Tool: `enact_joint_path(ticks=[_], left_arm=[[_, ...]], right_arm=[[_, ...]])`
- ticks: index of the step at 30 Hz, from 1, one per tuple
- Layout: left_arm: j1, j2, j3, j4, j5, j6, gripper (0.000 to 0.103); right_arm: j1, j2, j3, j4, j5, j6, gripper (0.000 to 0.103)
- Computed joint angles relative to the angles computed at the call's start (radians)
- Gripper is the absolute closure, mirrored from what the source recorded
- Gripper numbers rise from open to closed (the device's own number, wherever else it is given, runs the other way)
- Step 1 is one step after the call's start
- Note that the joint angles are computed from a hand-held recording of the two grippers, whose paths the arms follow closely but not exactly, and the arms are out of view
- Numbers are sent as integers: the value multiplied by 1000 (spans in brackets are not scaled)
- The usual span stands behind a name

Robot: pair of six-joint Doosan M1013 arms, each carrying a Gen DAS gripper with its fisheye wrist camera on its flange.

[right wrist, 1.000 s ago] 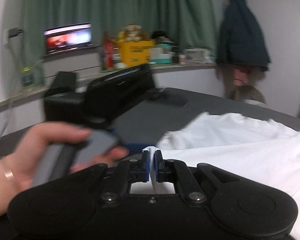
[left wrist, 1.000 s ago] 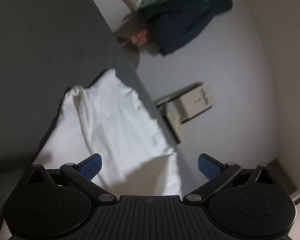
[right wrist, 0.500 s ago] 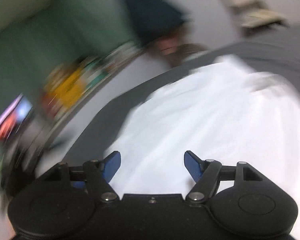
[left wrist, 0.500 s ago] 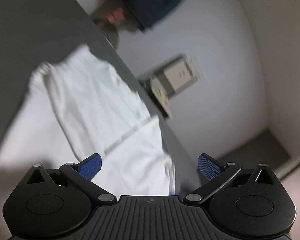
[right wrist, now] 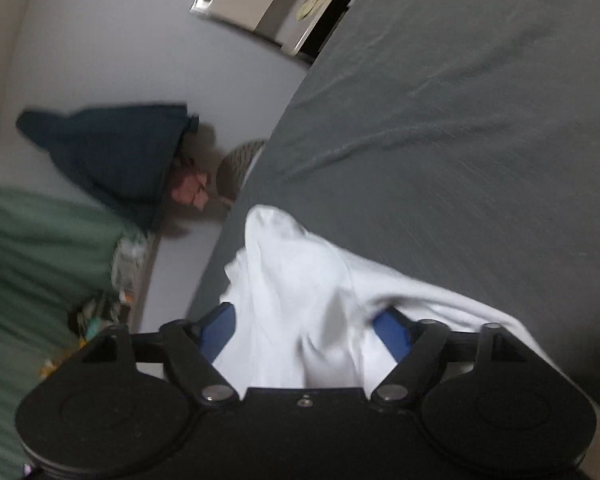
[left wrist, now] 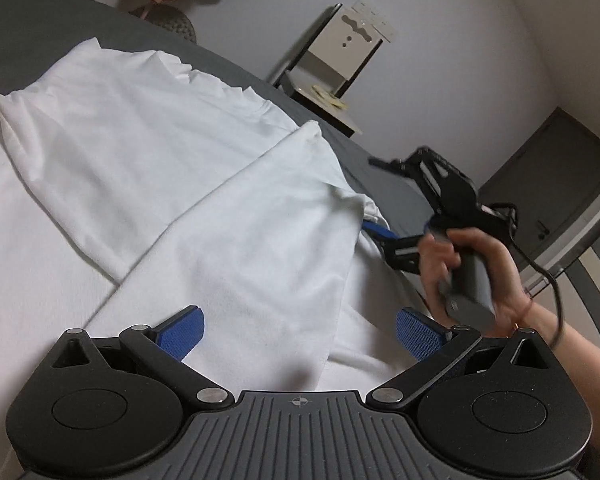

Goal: Fold clothes

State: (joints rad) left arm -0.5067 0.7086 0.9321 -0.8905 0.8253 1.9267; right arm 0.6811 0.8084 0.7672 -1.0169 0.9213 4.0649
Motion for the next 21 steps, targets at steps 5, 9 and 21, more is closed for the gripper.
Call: enact_joint_path(ticks=[5,9,21], left_arm=[[5,5,-9,1,26,16,0],[8,11,-21,16,46,20,0],[-16,1,-34,165,38,18,0]], right_arm=[[-4,-51,109,-150,42,238,29],[-30,-109,220,-115,-77,282,36],[-49,-140,146,192,-67,-248,23]])
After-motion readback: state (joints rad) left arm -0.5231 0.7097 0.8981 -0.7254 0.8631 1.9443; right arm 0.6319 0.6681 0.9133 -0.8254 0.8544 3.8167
